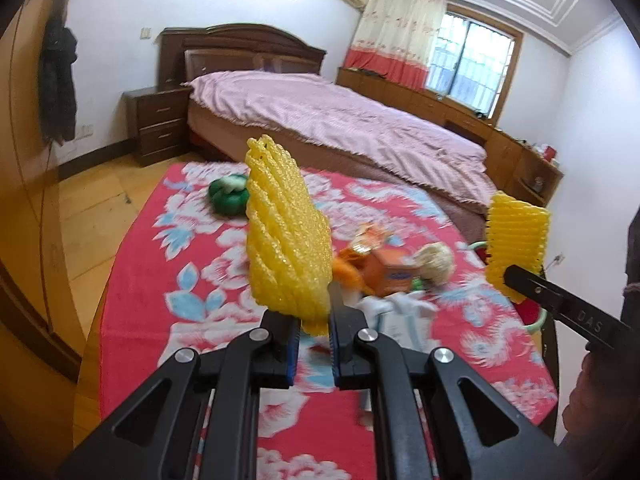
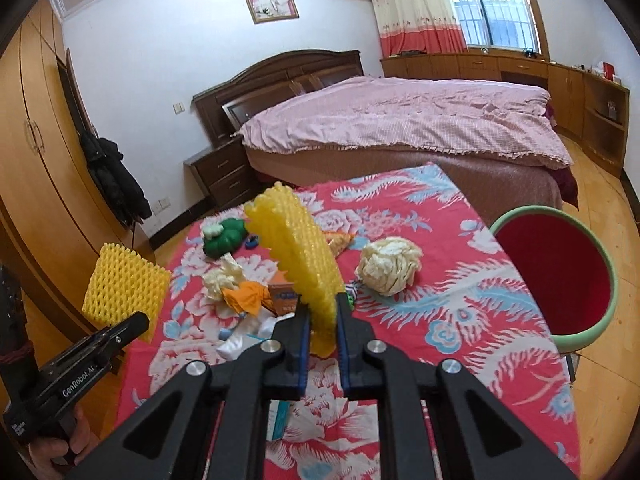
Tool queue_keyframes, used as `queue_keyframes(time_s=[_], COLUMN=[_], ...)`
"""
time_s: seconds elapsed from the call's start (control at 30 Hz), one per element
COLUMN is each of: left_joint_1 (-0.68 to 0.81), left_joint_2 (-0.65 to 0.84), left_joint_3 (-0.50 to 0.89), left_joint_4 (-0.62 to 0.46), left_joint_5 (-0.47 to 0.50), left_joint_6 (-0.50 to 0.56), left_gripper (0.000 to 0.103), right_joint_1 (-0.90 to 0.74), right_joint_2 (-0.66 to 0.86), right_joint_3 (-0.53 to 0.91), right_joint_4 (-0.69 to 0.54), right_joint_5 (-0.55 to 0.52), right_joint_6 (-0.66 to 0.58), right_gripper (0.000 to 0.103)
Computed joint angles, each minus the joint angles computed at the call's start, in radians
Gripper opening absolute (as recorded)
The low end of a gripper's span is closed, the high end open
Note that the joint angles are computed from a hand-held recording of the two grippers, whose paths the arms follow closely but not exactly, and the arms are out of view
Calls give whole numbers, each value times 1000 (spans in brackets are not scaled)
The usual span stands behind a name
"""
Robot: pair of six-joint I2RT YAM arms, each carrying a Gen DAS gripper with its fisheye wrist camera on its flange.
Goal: Collect trash
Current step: 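Carry both yellow foam nets over the red bucket and open both tools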
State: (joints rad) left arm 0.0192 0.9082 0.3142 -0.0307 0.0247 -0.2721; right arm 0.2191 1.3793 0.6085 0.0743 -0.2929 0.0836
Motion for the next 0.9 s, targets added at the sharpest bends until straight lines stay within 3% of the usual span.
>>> queue_keyframes(time_s=[0.17,0.43,0.67,0.9], left_joint_1=[-111,-303,-419,-508], left_joint_2=[3,197,421,675], left_joint_3=[77,214,370,567], left_joint_4=[-45,8,47,44], left_joint_5=[-24,-63,-92,-102], left_joint_6=[-31,-82,-101,-103], left_gripper=[11,11,11,11], right_joint_1=[-85,-264,-431,-540], right_joint_2=[-57,-67,77,247], right_joint_3=[41,97,186,274], right_joint_4=[-92,-146,-155,-137], right_joint_5=[-63,-148,-217,-219], right_joint_6=[-14,-58,-86,-97], right_gripper=[13,13,13,13])
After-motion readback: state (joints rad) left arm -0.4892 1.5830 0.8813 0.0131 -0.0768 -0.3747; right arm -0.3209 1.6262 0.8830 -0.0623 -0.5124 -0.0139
